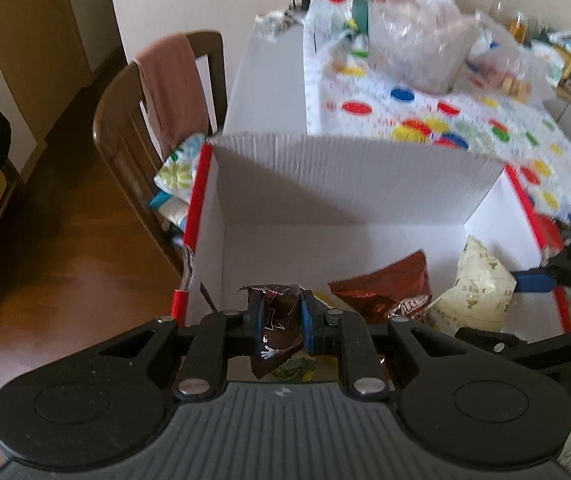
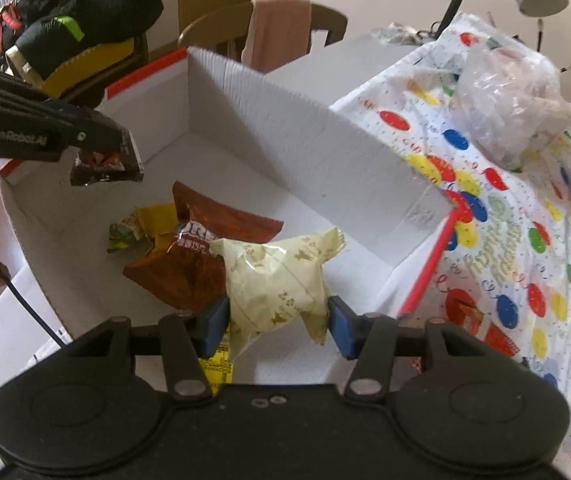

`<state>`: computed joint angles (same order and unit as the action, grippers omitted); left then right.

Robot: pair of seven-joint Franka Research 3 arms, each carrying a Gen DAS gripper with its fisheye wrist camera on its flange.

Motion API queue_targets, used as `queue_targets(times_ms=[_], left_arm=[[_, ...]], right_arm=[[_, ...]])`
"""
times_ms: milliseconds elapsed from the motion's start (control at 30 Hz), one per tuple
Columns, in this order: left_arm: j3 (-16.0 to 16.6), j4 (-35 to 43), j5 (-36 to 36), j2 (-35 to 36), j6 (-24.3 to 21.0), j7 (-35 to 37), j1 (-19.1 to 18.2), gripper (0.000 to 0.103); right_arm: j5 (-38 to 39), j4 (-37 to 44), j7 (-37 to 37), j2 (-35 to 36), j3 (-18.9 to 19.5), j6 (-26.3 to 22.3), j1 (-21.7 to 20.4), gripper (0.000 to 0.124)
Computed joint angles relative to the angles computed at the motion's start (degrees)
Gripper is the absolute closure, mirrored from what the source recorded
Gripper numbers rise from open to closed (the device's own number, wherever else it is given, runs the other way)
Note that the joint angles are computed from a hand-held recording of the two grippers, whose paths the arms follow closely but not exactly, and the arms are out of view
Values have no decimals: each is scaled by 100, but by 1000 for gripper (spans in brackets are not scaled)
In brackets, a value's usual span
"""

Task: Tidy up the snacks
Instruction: 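Carry both snacks into the white box and open both grippers to release them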

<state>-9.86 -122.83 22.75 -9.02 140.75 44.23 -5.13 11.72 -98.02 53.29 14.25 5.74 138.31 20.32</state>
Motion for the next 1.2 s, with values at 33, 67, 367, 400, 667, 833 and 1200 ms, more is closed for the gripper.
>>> queue_targets(times_ms=[33,67,367,400,667,833,1200], left_arm=[[1,37,-23,49,-50,49,-8,86],[9,62,-72,94,-82,104,-18,86],[22,261,-381,373,-290,496,-95,86],[22,274,-395,391,-310,516,-101,86],[24,269,-466,425,-387,526,-124,85],[27,140,-506,305,-274,464,-121,80],[-33,-295,-346,-253,115,122,-99,61]], right_arm=[[-48,50,30,44,-5,-44,21,72],[-80,93,38,81,-5,-82,33,72],[-133,234,222,232,-22,-263,73,71],[-117,232,232,235,-19,-270,67,71],[112,156,177,178,19,-217,-2,65],[355,77,58,92,49,-163,-67,61],[1283,-238,-365,-320,96,-90,-294,49]])
